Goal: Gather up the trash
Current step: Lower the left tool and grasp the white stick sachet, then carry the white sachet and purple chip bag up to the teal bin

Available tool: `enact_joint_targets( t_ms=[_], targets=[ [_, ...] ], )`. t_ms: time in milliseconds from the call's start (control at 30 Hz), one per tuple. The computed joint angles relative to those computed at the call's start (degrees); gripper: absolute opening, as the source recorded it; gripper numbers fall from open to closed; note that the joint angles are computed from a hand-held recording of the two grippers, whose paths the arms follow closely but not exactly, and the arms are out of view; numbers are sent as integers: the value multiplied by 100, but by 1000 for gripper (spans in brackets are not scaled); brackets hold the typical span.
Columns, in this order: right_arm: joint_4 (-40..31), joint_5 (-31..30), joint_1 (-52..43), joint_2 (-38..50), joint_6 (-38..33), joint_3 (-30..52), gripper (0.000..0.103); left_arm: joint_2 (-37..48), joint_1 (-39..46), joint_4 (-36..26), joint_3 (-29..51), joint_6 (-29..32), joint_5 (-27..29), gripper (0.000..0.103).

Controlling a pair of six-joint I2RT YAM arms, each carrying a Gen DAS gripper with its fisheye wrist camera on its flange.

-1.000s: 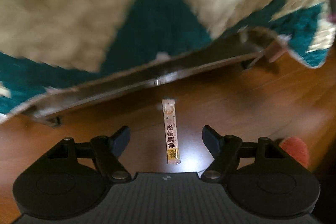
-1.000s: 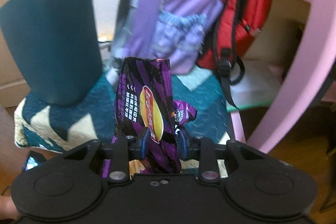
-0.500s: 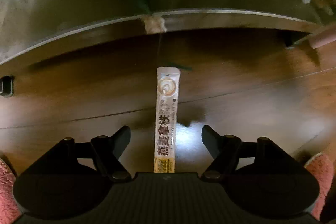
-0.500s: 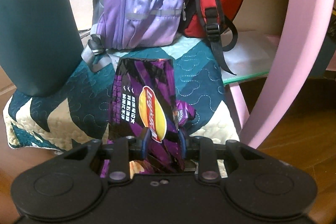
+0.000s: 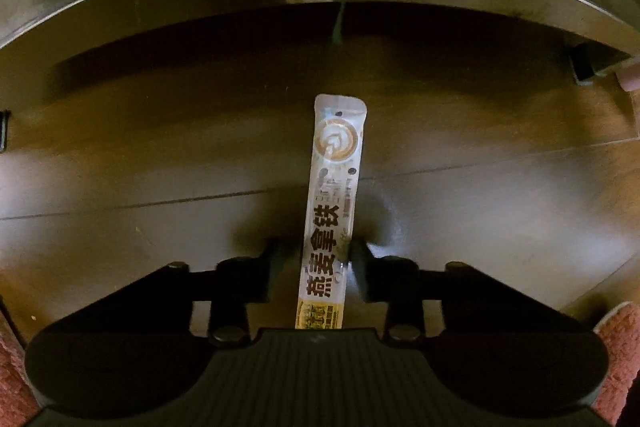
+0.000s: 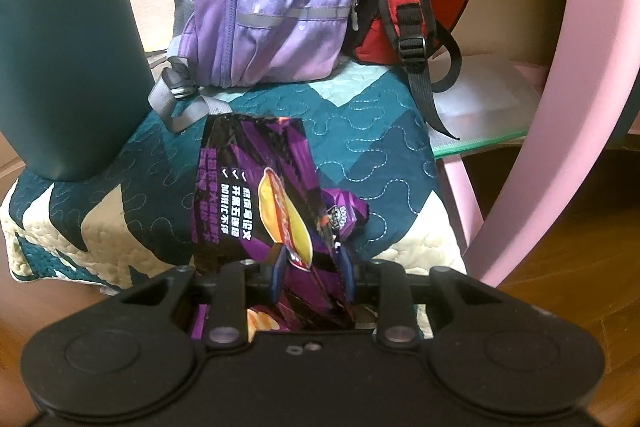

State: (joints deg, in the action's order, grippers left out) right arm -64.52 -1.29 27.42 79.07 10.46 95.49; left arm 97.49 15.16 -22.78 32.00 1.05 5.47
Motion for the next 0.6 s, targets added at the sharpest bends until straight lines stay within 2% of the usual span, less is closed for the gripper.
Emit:
enact_joint_targets(
  t_ms=[67,100,400,500,600],
  targets=[
    [5,-4,-5,5,12,-7,27,-25,-46,33,-39,7,-34,31],
    [7,-4,-7,10,22,-8,27,26,-124,79,-15,-46,-74,24],
    [68,80,67,2,100,-45,27,-328,246,-171,-107,-37,-80,22],
    [53,161,154,-60,141,-26,25,-991,488,-603,-224,53,-25,22],
    [-9,259,291,-167,249,15,23,-2013,706,-1441,-245,219,25,22]
  ],
)
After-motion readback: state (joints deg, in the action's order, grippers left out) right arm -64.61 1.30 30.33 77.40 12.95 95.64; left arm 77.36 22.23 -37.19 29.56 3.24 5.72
